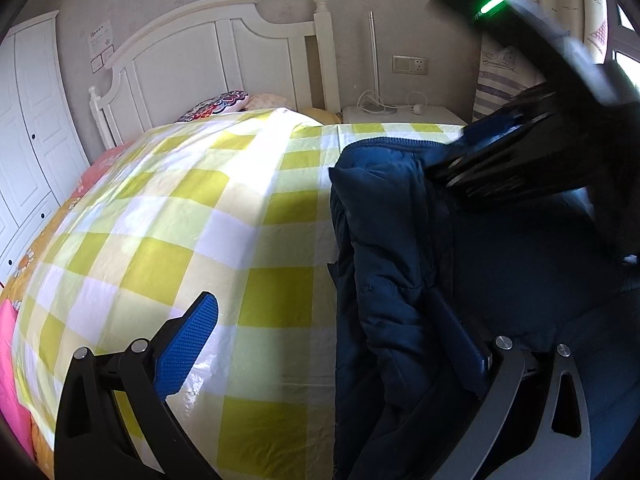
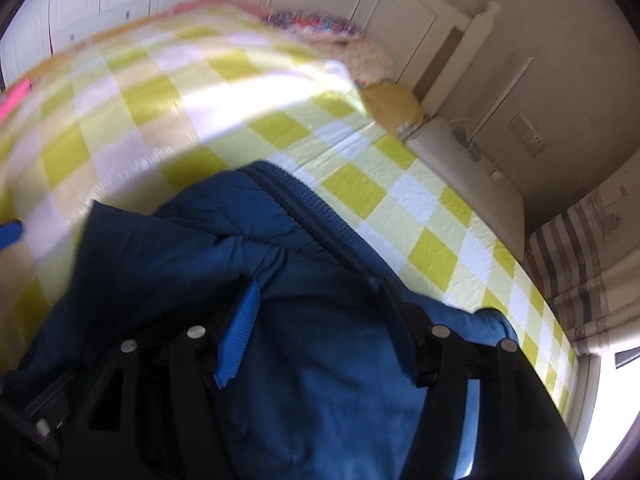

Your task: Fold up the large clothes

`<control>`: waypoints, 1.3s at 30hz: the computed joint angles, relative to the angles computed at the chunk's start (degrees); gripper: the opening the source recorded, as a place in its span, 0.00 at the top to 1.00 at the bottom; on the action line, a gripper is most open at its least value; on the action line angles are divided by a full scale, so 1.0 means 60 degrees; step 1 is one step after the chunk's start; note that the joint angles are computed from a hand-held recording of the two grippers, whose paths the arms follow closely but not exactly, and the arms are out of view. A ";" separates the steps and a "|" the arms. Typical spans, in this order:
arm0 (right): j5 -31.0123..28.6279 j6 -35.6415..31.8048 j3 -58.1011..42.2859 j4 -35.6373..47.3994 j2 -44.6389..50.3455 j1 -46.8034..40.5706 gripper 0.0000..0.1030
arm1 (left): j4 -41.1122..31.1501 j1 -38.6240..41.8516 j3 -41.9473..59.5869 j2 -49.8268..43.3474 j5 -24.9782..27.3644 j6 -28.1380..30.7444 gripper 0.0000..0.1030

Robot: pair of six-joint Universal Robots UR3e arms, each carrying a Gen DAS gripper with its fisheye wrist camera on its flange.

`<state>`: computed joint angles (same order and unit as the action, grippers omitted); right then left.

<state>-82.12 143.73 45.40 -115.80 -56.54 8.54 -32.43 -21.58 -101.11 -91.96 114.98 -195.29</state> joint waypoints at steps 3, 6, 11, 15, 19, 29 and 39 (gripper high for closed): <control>0.2643 0.0255 0.2998 -0.0415 -0.2597 -0.1694 0.24 | -0.0096 0.0172 -0.0186 0.0238 -0.0345 -0.0098 0.04; 0.4476 0.0263 0.5940 -0.0470 -0.5108 -0.3770 0.05 | -0.0430 0.0409 -0.0348 0.0590 -0.0884 -0.0252 0.04; 0.6642 -0.2387 0.7386 0.5486 -0.6717 -0.7338 0.02 | -0.0730 0.1814 -0.1387 0.1763 -0.3576 -0.0538 0.04; 0.6819 -0.4624 0.7581 0.8803 -0.6292 -0.7946 0.02 | -0.0931 0.3890 -0.2716 0.2750 -0.7204 -0.0436 0.04; 0.7238 -0.4867 0.8803 0.8086 -0.6899 -0.7926 0.02 | -0.0652 0.4142 -0.3018 0.2783 -0.7886 -0.0208 0.04; 0.8506 -0.3598 0.9386 0.3687 -0.7254 -0.8505 0.47 | 0.0438 0.1763 0.2297 -0.2248 -0.6823 -0.2031 0.42; 0.8216 -0.1924 0.7641 0.1935 -0.3929 -0.8718 0.30 | -0.1882 0.0153 0.8302 -0.6173 -0.4381 -0.1459 0.29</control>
